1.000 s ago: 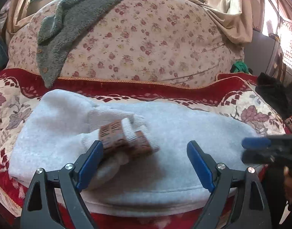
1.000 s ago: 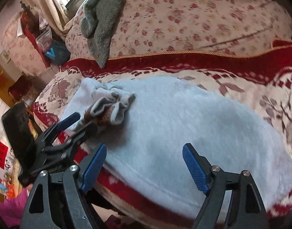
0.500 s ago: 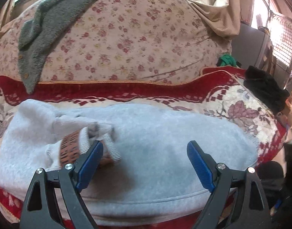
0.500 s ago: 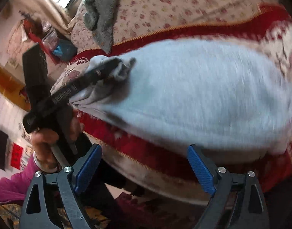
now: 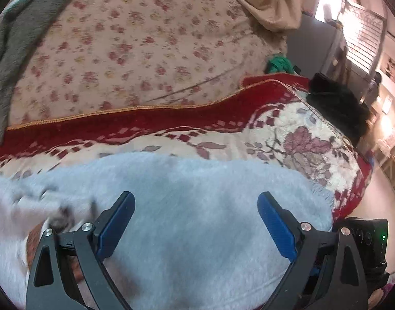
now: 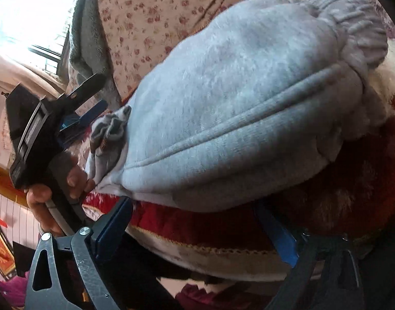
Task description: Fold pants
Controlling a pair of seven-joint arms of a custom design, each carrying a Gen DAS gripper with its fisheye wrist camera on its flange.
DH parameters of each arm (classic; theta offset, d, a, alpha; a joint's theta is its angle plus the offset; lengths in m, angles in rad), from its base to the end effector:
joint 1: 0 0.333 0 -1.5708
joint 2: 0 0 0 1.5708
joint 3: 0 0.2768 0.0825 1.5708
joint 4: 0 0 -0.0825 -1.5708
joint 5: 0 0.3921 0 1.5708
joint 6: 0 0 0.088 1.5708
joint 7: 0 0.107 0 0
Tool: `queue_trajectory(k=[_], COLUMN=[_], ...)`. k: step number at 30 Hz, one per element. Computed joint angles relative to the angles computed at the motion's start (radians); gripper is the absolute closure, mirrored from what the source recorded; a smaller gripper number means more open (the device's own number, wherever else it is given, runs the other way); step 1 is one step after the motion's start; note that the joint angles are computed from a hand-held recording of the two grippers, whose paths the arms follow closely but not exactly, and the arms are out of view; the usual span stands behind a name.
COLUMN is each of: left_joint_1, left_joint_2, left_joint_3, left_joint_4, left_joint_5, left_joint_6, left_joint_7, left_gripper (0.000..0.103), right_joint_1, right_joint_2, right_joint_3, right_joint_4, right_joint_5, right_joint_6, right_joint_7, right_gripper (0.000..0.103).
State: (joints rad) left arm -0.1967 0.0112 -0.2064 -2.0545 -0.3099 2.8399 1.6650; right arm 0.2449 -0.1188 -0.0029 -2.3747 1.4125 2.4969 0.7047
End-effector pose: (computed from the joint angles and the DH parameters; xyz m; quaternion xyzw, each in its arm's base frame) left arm 0.5641 -0.2229 0.4782 -0.5705 0.7250 -0.3596 0.1399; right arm 0.4992 0.1171 0.3466 -0.6278 0.6288 0.1237 0.4419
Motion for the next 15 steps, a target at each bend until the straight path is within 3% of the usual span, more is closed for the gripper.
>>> queue_trajectory(k=[4, 10, 15], left_joint_1=[0.007, 0.022, 0.008], left_joint_2=[0.099, 0.273, 0.485], left_joint_3=[-0.012, -0.04, -0.054], left_joint_4=[0.14, 0.39, 0.703], left_joint_5=[-0.071, -0.099, -0.052], left_joint_6=[-0.092, -0.273, -0.552], left_joint_7=[0.14, 0.284, 0.375], left_gripper=[0.008, 0.008, 0.007], right_joint_1=[0.004, -0.022, -0.034], right_joint_2=[0.023, 0.046, 0.061], right_joint_3=[0.005, 0.01, 0.011], right_joint_4=[0.04, 0.052, 0.061], right_joint_5=[0.188, 0.249, 0.265], right_joint_6=[0.088, 0.046, 0.028], right_joint_7=[-0.163, -0.193, -0.187], right_gripper=[0.003, 0.004, 0.003])
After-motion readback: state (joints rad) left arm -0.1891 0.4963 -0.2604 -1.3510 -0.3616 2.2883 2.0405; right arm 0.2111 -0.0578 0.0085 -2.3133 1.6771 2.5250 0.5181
